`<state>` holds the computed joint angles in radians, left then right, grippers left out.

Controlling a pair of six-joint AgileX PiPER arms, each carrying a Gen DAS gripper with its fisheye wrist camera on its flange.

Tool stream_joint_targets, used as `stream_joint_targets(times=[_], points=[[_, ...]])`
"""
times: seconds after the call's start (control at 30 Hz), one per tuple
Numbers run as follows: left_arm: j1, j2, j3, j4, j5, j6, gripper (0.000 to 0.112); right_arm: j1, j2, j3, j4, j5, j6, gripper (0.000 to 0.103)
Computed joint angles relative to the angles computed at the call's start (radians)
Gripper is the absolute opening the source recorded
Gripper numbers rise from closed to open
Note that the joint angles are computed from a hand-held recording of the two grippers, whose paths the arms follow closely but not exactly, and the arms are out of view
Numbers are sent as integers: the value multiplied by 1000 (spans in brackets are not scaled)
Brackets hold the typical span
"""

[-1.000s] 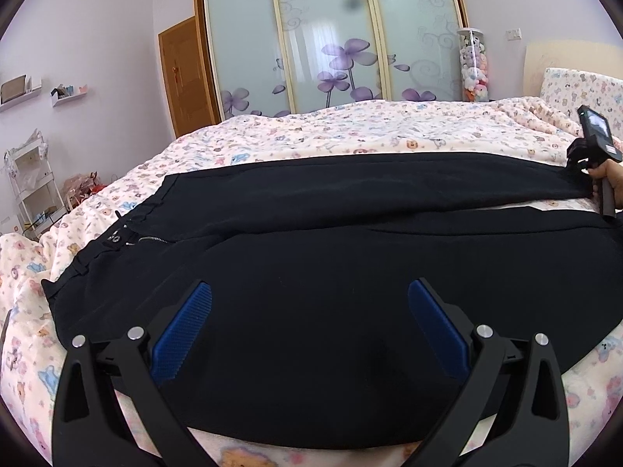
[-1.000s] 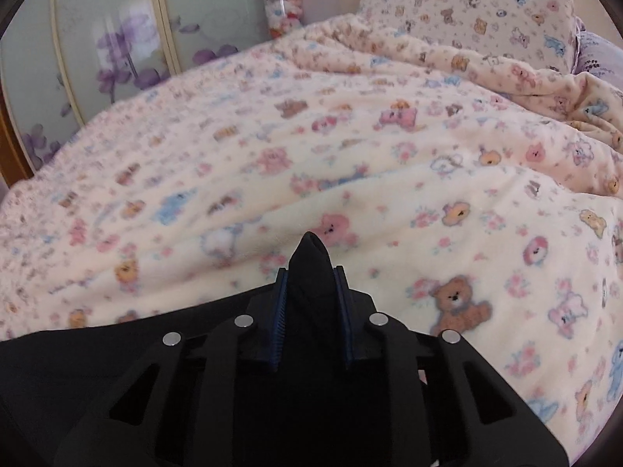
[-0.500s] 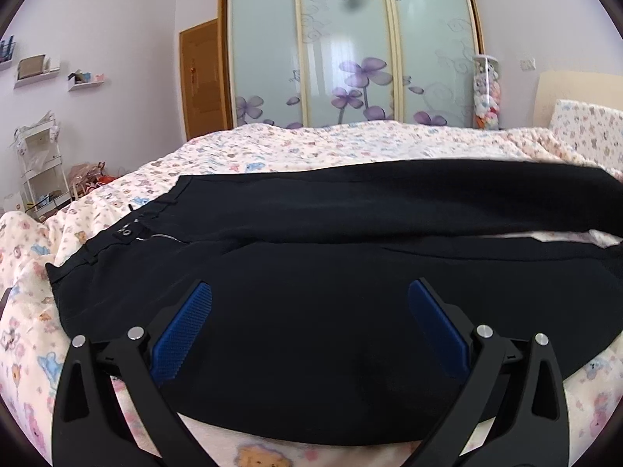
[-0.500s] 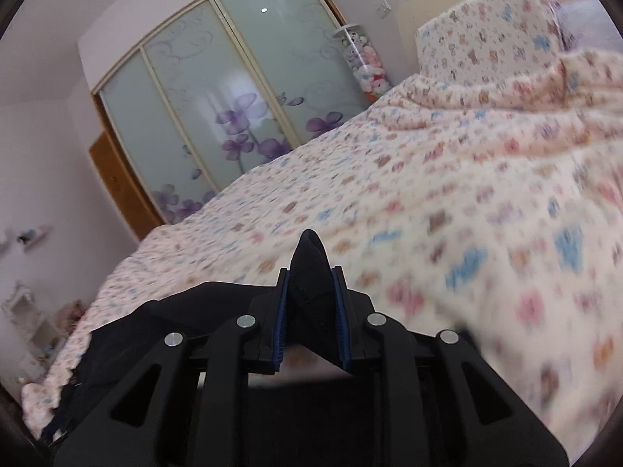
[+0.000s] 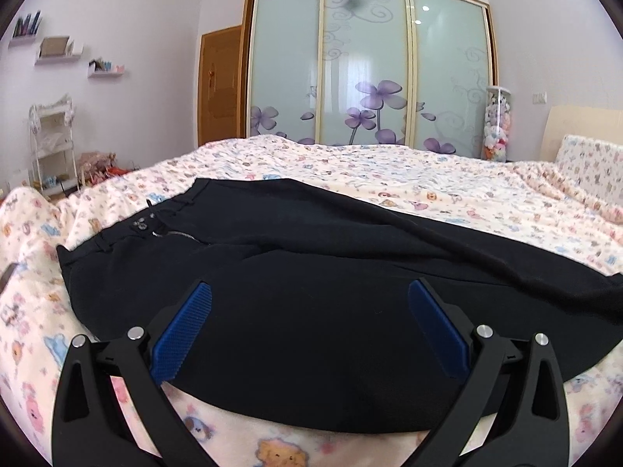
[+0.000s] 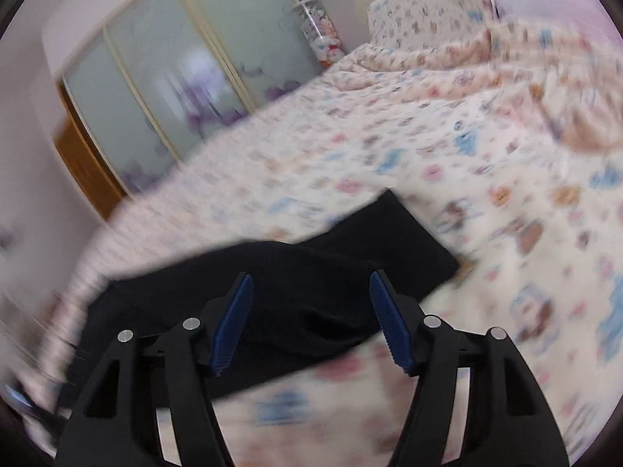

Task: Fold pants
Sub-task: 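Lift the hem with the right gripper and fold it over the other leg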

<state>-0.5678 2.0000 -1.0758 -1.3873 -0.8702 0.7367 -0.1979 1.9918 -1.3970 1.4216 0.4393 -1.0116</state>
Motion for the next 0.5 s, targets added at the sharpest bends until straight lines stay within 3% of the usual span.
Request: stream_joint_targets(times=[0.1, 0.23, 0.37, 0.5], points=[[16, -6, 2, -10, 45, -2, 101, -17, 64, -79, 30, 262, 155, 65], [22, -1, -10, -38, 64, 26, 101, 64, 232, -280, -70, 416, 493, 62], [18, -5, 2, -25, 57, 7, 101, 154, 367, -470, -283, 360, 861, 57], [22, -10, 8, -25, 75, 4, 101, 193, 392, -548, -425, 212, 1008, 57]])
